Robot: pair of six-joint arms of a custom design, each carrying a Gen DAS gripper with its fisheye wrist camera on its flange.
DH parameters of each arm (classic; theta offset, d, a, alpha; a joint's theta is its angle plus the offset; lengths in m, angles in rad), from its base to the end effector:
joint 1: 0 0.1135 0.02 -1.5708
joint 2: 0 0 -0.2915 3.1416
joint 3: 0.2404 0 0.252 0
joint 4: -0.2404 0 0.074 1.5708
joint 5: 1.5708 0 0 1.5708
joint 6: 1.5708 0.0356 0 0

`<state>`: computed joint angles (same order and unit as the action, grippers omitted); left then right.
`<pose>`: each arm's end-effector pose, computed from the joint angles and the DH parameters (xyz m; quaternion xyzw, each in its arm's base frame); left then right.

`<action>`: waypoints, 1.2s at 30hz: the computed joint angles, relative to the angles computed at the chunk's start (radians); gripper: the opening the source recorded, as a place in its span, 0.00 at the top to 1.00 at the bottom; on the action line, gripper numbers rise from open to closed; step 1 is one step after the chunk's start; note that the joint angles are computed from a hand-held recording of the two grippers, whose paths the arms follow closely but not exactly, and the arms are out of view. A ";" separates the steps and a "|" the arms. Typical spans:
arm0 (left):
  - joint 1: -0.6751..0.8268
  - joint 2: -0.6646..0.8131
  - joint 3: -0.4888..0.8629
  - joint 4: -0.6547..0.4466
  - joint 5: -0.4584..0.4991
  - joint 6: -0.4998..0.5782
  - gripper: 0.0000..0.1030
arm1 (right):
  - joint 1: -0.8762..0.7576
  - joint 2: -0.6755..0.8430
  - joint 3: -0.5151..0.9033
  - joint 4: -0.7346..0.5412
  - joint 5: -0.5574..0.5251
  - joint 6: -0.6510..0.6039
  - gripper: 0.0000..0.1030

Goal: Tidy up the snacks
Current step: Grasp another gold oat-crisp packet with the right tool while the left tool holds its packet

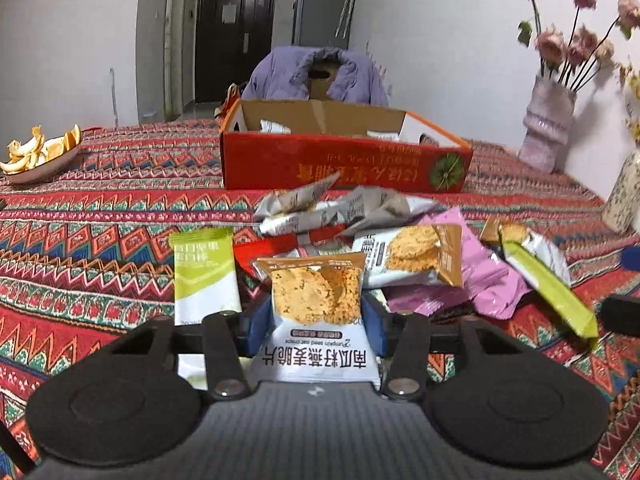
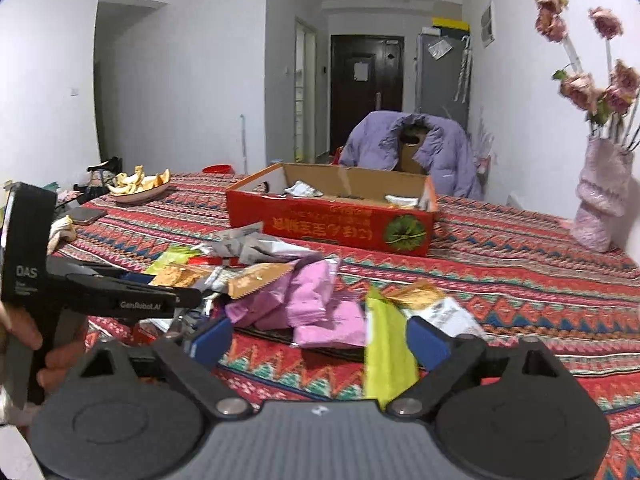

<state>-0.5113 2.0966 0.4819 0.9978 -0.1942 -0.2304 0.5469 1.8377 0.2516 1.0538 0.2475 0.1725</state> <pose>0.2688 -0.1429 0.0555 0.0797 0.8817 -0.0853 0.4571 0.2152 0.1208 0.0940 -0.1002 0.8579 0.0730 0.4986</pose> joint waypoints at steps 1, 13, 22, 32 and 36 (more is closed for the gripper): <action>0.006 -0.004 -0.018 0.029 0.007 0.004 0.58 | -0.001 0.017 0.014 0.007 -0.008 0.004 0.11; 0.193 -0.280 -0.211 0.013 0.051 -0.019 0.59 | -0.009 0.285 0.329 -0.091 -0.275 0.130 0.38; 0.218 -0.304 -0.252 0.017 0.040 0.013 0.59 | 0.051 0.341 0.420 -0.133 -0.179 0.168 0.57; 0.232 -0.259 -0.217 0.019 0.087 -0.006 0.59 | -0.010 0.217 0.388 -0.140 -0.208 -0.259 0.23; 0.210 -0.278 -0.233 0.030 0.066 0.010 0.59 | -0.080 0.295 0.640 -0.478 -0.393 -0.330 0.24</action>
<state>-0.3009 1.8184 0.2486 1.0280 -0.1278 -0.2206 0.4670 2.1325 0.8917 0.5755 -0.1457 -0.1572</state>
